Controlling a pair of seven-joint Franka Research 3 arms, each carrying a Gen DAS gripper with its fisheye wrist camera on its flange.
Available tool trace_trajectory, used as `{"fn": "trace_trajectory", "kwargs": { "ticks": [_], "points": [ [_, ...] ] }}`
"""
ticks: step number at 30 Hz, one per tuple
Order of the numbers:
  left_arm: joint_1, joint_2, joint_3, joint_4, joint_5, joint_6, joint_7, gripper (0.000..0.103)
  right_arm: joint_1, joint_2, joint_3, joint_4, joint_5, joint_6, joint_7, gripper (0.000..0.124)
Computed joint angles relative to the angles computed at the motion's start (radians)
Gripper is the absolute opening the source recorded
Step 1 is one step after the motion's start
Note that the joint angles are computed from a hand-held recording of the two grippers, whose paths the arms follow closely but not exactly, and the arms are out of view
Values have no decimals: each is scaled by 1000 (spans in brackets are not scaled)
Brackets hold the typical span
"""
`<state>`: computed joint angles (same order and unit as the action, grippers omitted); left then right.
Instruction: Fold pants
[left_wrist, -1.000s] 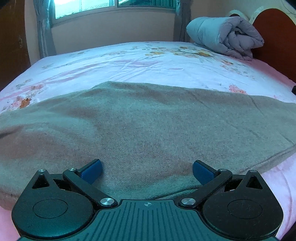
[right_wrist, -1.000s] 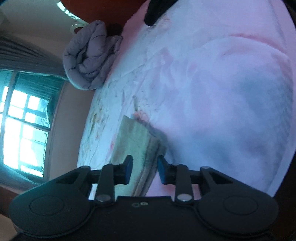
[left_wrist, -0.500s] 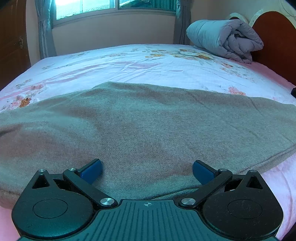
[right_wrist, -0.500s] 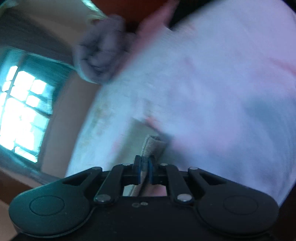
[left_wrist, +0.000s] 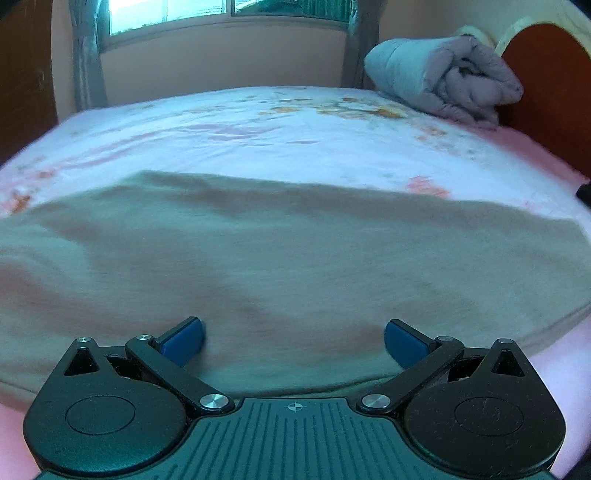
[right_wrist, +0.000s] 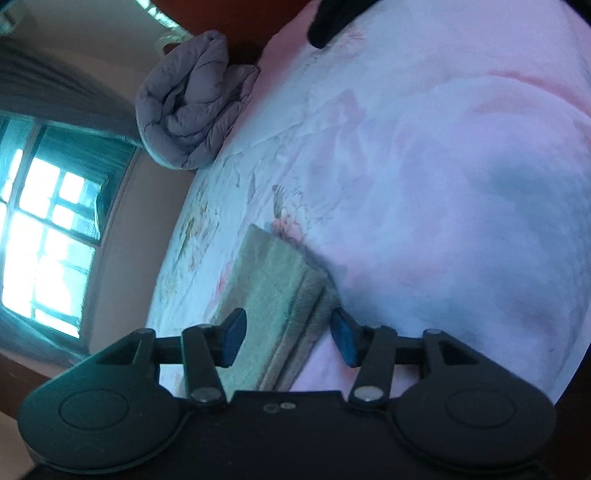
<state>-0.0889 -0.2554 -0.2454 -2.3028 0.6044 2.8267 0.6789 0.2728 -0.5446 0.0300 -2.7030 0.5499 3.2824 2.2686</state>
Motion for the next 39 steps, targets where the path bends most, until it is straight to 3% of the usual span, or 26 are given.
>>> {"fn": "trace_trajectory", "kwargs": {
  "ticks": [2, 4, 5, 8, 10, 14, 16, 19, 22, 26, 28, 31, 34, 39],
  "points": [
    [-29, 35, -17, 38, -12, 9, 13, 103, -31, 2, 28, 8, -5, -18, 4, 38],
    [-77, 62, -26, 82, -53, -59, 77, 103, -66, -4, 58, 3, -1, -35, 21, 21],
    [-86, 58, -33, 85, -53, -81, 72, 103, -58, -8, 49, -6, 0, -32, 30, 19],
    [-138, 15, 9, 27, -151, -58, 186, 103, 70, -13, -69, -34, 10, 29, 10, 18],
    [-136, -37, 14, -25, -155, -7, 205, 103, 128, -15, -124, -41, 6, 57, 6, 20],
    [-22, -122, -59, -70, -63, 22, 44, 103, 157, -19, -151, -50, -4, 80, 10, 24],
    [27, -123, -83, -66, -15, 23, -29, 103, 152, -17, -145, -49, -7, 79, 17, 24],
    [45, -56, -86, -5, 13, -22, -84, 103, 132, -18, -121, -50, -6, 78, 29, 24],
    [-10, 16, -52, 36, -34, -93, -52, 103, 123, -27, -110, -52, -1, 67, 43, 24],
    [-26, -10, -38, -9, 30, -59, -84, 103, 104, -48, -92, -57, -1, 38, 41, 25],
    [-37, -20, -14, -32, 10, -19, -64, 103, 121, -49, -109, -60, 0, 46, 39, 25],
    [-59, -36, 10, -40, -37, -10, 3, 103, 74, -67, -54, -55, 26, 8, 72, 27],
    [-81, -66, 37, -50, -123, -21, 73, 103, 134, -98, -65, -51, 10, 1, 55, 28],
    [-66, -98, 23, -56, -134, -37, 121, 103, 144, -81, -39, -14, 4, -20, 36, 29]
  ]
}}
